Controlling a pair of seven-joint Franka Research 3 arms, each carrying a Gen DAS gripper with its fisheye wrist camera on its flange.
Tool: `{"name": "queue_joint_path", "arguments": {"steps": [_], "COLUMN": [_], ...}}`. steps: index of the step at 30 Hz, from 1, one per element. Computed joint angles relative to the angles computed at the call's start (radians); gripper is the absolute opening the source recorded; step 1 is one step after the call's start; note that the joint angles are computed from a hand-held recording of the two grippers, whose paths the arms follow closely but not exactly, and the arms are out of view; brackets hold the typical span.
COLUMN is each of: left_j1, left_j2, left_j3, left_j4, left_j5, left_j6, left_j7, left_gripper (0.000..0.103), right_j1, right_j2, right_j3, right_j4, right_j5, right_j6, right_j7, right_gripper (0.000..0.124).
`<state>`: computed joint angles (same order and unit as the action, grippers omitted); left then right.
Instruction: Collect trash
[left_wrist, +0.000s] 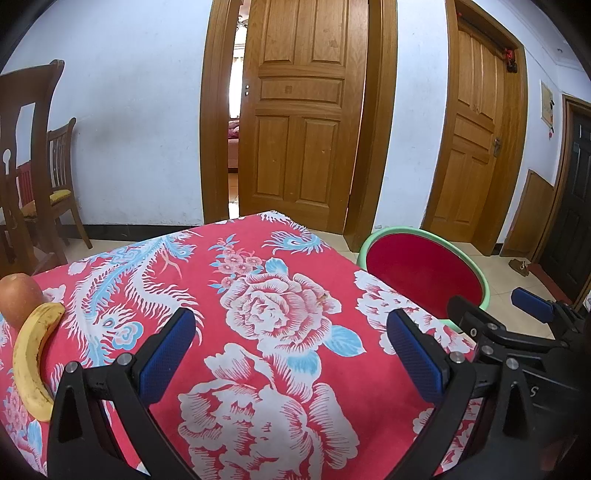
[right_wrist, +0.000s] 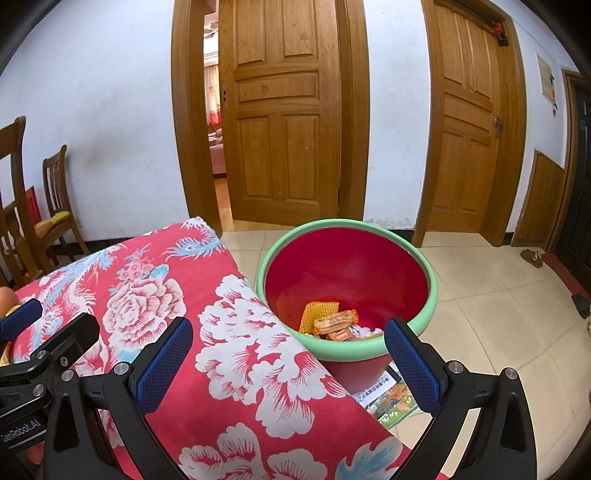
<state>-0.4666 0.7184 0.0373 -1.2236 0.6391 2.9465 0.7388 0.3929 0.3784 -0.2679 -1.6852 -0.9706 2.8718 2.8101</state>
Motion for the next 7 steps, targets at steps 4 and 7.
{"name": "queue_joint_path", "arguments": {"steps": [4, 7], "left_j1": [0.000, 0.000], "left_j2": [0.000, 0.001], "left_j3": [0.000, 0.000], "left_j4": [0.000, 0.001], "left_j5": [-0.001, -0.001], "left_j6": [0.000, 0.000], "left_j7": [0.001, 0.002], "left_gripper": [0.101, 0.101], "right_j1": [-0.001, -0.001], "right_j2": [-0.003, -0.003], "right_j3": [0.003, 0.002], "right_j4": [-0.003, -0.003], "right_j5": [0.006, 0.007], "right_j6": [-0.001, -0.001], "right_j7": [-0.007, -0.007], "right_gripper": [0.103, 0.103]}}
